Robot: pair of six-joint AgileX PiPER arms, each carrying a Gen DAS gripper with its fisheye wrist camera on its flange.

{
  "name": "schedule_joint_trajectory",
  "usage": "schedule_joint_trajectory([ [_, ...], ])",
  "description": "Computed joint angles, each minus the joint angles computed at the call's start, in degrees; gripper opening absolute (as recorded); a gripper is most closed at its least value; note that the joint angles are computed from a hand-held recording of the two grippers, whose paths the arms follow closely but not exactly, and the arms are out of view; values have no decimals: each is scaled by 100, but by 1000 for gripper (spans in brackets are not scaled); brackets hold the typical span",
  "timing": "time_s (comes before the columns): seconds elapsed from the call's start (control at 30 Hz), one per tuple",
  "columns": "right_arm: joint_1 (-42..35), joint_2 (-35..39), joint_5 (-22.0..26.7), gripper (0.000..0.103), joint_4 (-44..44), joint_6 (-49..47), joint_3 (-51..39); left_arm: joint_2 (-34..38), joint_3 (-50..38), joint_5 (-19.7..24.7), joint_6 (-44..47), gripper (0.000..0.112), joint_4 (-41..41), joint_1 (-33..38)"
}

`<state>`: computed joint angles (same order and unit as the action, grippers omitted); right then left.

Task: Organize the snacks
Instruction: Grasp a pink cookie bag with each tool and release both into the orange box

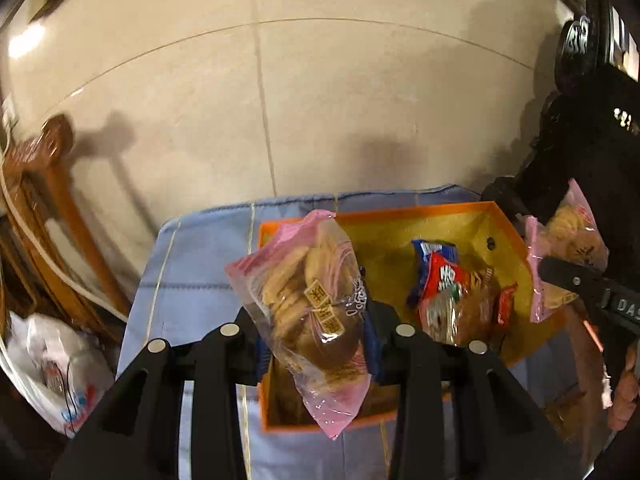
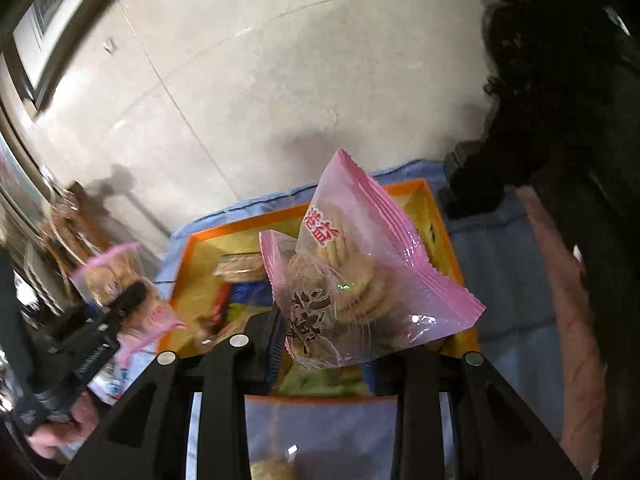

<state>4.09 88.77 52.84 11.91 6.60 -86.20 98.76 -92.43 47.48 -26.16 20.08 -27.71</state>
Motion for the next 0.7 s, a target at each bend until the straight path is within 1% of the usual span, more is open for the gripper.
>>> schedule_joint_trajectory([
  [0.17,-147,432,139,31,95,-231,-369,393,-471,149,145,35,-95,-43],
  [0.2,-166,491,133,34,115,-254,-409,514,-627,234,193,35,-48,-104],
  [0.23,-198,564,73,54,194,-345,-447,585,-710,260,206,36,55,-144],
  [0.27,-214,615,55,70,288,-523,-476,609,-693,208,148,60,241,-195],
  [0.3,-160,737,159,98,153,-514,-652,636,-687,201,31,88,556,-283],
  [0.33,-105,759,262,99,-212,-304,-712,594,-554,150,-185,97,848,-348],
  [0.37,-89,709,384,99,-440,-159,-713,486,-320,1,-340,99,1082,-387],
  [0.4,-171,577,416,99,-439,-187,-580,245,82,-296,-348,99,1149,-373],
  [0.43,-416,275,428,99,-237,-313,-243,88,340,-456,-379,99,1167,-365],
  [0.47,-576,169,461,99,-165,-358,-96,-122,630,-539,-387,99,1139,-380],
  [0.5,-792,-163,577,99,-189,-314,267,-438,1124,-801,-285,99,993,-346],
  [0.57,-1064,-667,663,99,-275,-367,867,-870,1751,-974,-181,99,979,-411],
  [0.6,-1144,-936,711,99,-429,-350,1193,-1198,2324,-1166,-167,99,1101,-465],
  [0.63,-1163,-1272,822,99,-747,-314,1629,-1485,2836,-1297,-328,99,1390,-558],
  [0.67,-1131,-1496,882,99,-1011,-255,1947,-1855,3409,-1582,-478,99,1675,-597],
  [0.7,-1054,-1828,948,99,-1366,-130,2438,-2273,3982,-1721,-415,99,1768,-653],
])
